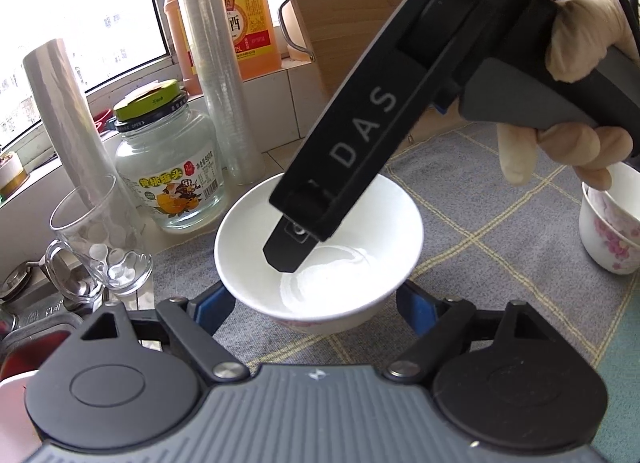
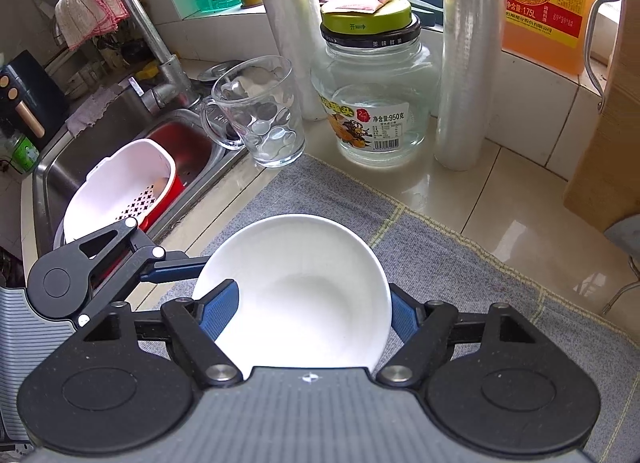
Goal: Organize plates and bowls
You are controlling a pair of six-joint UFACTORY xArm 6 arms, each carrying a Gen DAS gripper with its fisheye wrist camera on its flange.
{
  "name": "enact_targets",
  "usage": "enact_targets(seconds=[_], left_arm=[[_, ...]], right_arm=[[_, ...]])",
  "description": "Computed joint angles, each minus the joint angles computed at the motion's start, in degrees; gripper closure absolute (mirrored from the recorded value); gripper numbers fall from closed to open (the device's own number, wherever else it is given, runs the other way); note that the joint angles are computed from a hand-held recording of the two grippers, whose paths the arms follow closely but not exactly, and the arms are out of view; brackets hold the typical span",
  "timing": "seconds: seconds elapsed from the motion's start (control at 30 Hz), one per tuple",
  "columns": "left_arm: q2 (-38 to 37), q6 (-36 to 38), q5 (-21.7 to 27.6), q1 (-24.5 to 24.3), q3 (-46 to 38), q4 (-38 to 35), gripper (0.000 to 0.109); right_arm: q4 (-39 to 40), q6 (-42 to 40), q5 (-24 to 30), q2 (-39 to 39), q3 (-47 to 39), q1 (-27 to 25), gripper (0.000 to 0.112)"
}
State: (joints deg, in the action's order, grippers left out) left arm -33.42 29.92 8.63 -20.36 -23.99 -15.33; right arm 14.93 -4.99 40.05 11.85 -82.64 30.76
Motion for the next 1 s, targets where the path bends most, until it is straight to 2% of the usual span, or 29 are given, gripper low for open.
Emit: enact_targets(seconds=[0.37, 0.77, 1.0], left_arm=[[-7.88, -6.69, 6.85, -2.53, 1.35, 5.47, 0.021], [-12.84, -23.91, 11.82, -9.42, 1.63, 19.39, 0.021], [-12.79, -31.18, 13.43, -14.59, 0.44, 24.47, 0.021]], right_arm=[[-0.71, 1.67, -0.26, -9.41, 8.29, 0.56, 0.029], [-0.61, 1.14, -0.51, -20.82, 18.93, -0.13, 0.029], [0.40, -0.13, -0.13, -28.38, 25.43, -1.76, 0.029]])
